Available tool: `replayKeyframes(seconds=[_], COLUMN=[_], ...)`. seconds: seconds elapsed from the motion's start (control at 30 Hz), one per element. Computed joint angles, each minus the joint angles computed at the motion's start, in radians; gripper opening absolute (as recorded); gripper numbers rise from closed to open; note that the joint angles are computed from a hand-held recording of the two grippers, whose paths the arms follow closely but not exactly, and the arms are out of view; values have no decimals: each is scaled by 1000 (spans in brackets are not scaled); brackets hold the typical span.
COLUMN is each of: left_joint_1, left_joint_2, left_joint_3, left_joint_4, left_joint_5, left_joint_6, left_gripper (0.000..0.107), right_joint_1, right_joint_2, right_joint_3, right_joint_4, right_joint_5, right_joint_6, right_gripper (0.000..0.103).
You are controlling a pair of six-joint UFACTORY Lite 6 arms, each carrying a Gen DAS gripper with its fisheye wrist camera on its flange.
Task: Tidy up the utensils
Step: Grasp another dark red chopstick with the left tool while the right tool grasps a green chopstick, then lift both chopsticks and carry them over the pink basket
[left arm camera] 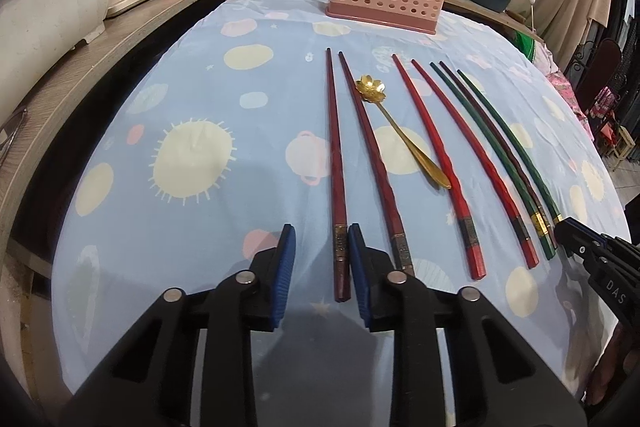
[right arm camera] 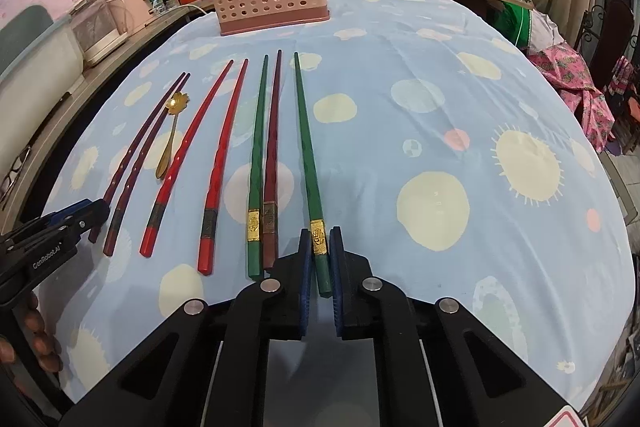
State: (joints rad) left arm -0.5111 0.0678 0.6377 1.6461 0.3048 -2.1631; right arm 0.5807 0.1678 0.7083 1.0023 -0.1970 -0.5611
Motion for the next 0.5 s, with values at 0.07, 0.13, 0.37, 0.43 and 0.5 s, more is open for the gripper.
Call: replayKeyframes(seconds=[0.07,0.13,0.37,0.43,0.5], left_joint_1=[10,18,22,20,18], left_joint_2=[-7,-14,-38,-54,-73], left_joint_3=[-3,-9,-19,-26,-31], left_joint_4=[12,29,2,-23,-55], left_joint_5=[-22,-39,-60,-58,-56], left_joint_6=[-8,-27,-3,19,49], left_gripper=[13,9,7,7,7], right_joint_1=[2,3,6,7,7], right_joint_2=[-3,-8,-29,-43,-57], right_joint_3=[-2,-7,-19,-24,-25], right_joint_4=[-3,-9,-29,-18,5], right_joint_5=[-1,-1,5,6,7], right_joint_6=[0,7,25,14,-11], right_gripper=[8,8,7,7,7])
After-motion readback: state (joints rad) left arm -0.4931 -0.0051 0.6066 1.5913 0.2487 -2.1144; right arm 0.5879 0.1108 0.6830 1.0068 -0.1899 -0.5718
